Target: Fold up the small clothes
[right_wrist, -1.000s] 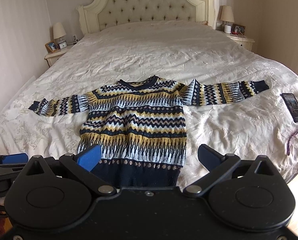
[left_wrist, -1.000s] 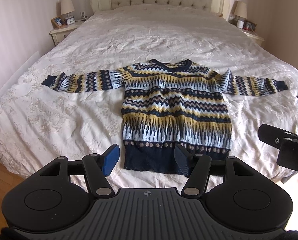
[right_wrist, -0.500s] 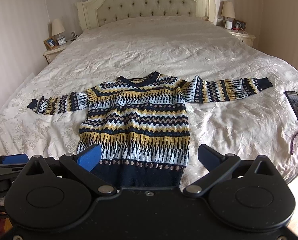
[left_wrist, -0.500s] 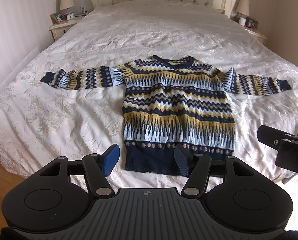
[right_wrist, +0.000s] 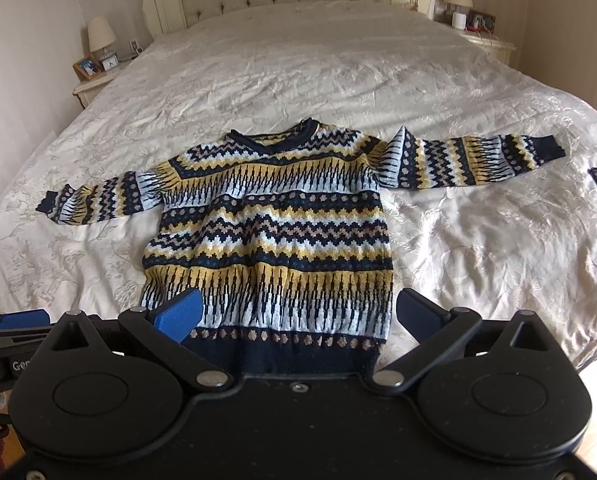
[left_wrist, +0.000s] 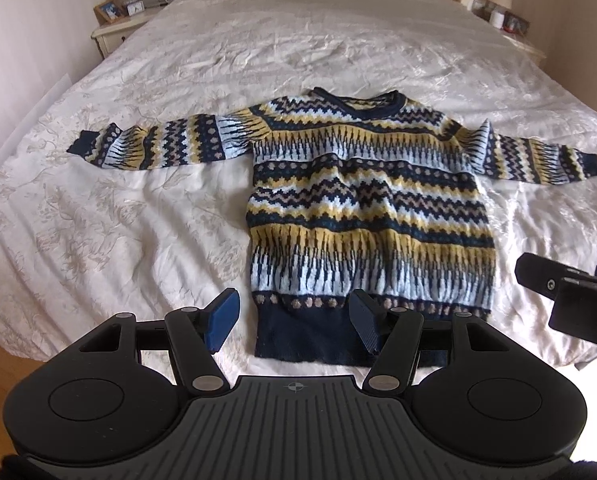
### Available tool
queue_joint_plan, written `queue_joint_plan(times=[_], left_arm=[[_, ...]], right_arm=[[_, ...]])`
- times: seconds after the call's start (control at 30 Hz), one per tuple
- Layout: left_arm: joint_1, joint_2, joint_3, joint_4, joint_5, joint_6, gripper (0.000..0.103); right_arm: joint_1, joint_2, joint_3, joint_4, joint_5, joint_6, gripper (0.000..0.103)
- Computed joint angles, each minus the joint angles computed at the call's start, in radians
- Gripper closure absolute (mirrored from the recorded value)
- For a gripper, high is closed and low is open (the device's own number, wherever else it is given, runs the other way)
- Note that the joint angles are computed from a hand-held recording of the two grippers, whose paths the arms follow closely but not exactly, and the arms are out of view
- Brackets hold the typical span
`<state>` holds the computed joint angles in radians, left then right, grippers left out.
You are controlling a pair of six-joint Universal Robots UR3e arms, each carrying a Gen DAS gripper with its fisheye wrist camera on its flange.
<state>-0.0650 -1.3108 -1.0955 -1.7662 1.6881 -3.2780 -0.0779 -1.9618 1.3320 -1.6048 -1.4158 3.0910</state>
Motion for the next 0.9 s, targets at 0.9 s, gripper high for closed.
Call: queue_joint_plan(times=[0.9], left_arm=[[0.078, -0.621, 0.549, 0.012, -0.101, 0.148, 0.044]], right_arm=[[0.074, 0.623, -0.513, -0.054, -0.121, 0.123, 0.001]])
